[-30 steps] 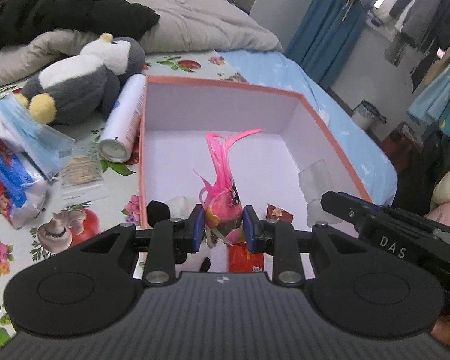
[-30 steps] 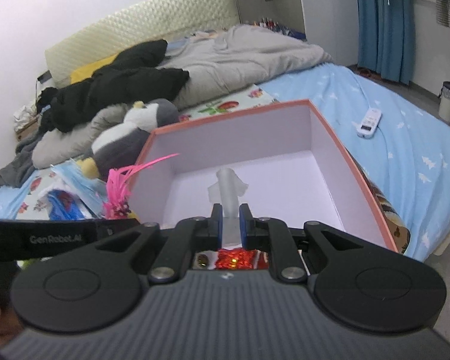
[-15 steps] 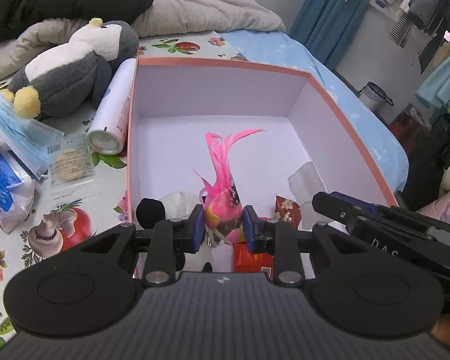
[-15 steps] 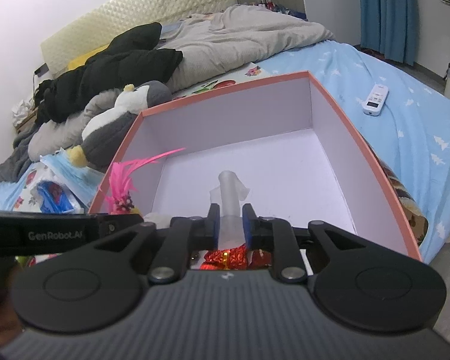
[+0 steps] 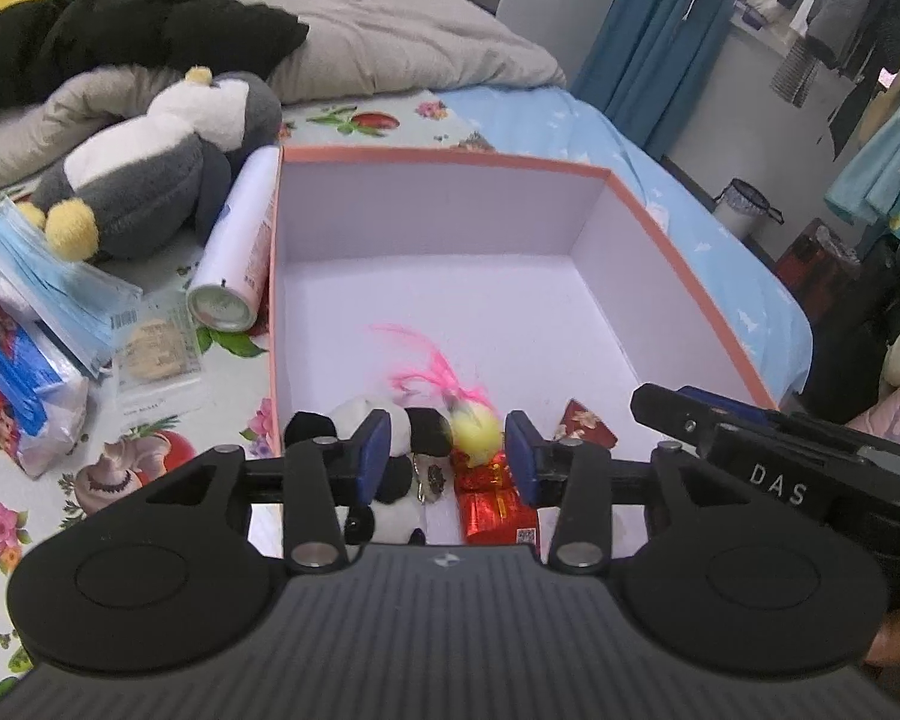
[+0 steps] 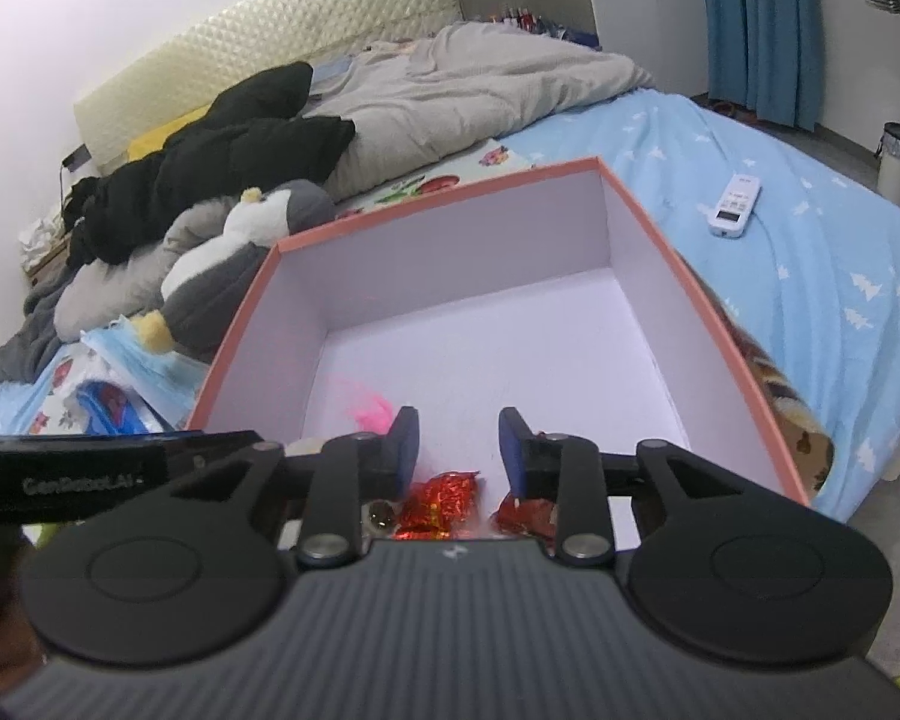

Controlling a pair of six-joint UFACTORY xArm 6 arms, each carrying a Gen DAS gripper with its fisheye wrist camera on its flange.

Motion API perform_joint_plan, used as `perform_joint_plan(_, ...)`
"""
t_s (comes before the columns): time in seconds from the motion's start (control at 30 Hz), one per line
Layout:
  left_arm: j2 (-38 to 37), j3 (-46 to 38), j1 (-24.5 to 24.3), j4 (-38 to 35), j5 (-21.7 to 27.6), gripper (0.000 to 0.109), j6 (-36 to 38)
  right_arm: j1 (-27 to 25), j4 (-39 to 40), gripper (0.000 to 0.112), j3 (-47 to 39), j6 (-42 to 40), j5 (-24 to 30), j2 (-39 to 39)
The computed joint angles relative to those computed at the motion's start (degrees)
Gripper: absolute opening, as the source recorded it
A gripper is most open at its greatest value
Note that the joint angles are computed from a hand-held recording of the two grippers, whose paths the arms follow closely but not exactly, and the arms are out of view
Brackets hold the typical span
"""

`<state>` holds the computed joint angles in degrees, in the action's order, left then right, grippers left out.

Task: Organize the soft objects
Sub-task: 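Open both tools inside the pink box to release the feathered toy and clear piece, then withdraw both tools from the box and set the right tool down on the bed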

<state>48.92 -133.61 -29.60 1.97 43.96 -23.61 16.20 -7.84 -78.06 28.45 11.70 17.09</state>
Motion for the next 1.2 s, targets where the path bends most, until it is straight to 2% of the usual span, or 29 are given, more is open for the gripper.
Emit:
perform_joint_plan(0.2, -9.38, 13.67, -0.08, 1.81, -7.73, 0.048, -1.59, 0.46, -3.29, 0.033, 2.96, 2.78, -2.81, -3.64)
perform_joint_plan(0.5, -25.04, 35.2, 0.77, 11.39, -16.67, 0.048, -9.56, 2.0, -10.25, 0.034, 5.86, 8.44, -4.89, -8.31)
perform_joint_plan(0.73, -38.18, 52.39, 4.21, 21.39, -19.73, 0.048, -21.64, 7.67, 1.4, 0.035, 2.93, -4.88, -5.04, -6.14)
perform_joint_plan(0.83, -43.39, 58.79, 6.36, 25.95, -19.59, 0.048, -26.88, 10.94, 8.42, 0.035, -0.17, -12.79, -4.63, -3.41)
perform_joint_plan(0.93, -48.68, 65.22, 8.99, 28.75, -19.19, 0.048, -30.86, 14.27, 12.44, 0.035, -3.89, -17.4, -4.34, 0.61)
perform_joint_plan(1.0, -51.73, 68.9, 10.66, 29.89, -18.87, 0.048, -32.62, 16.76, 19.59, 0.035, -7.91, -24.82, -2.01, 4.48)
perform_joint_plan(1.07, -55.01, 72.67, 12.35, 30.69, -18.45, 0.048, -34.15, 19.28, 27.7, 0.032, -11.97, -33.57, -1.9, 9.25)
perform_joint_plan(1.1, -56.17, 74.05, 13.03, 30.88, -18.29, 0.048, -34.72, 20.16, 28.9, 0.032, -14.43, -35.39, -1.69, 12.11)
perform_joint_plan(1.2, -59.86, 78.17, 14.66, 31.31, -17.93, 0.048, -36.02, 21.27, 23.62, 0.032, -23.83, -32.59, 1.34, 21.77)
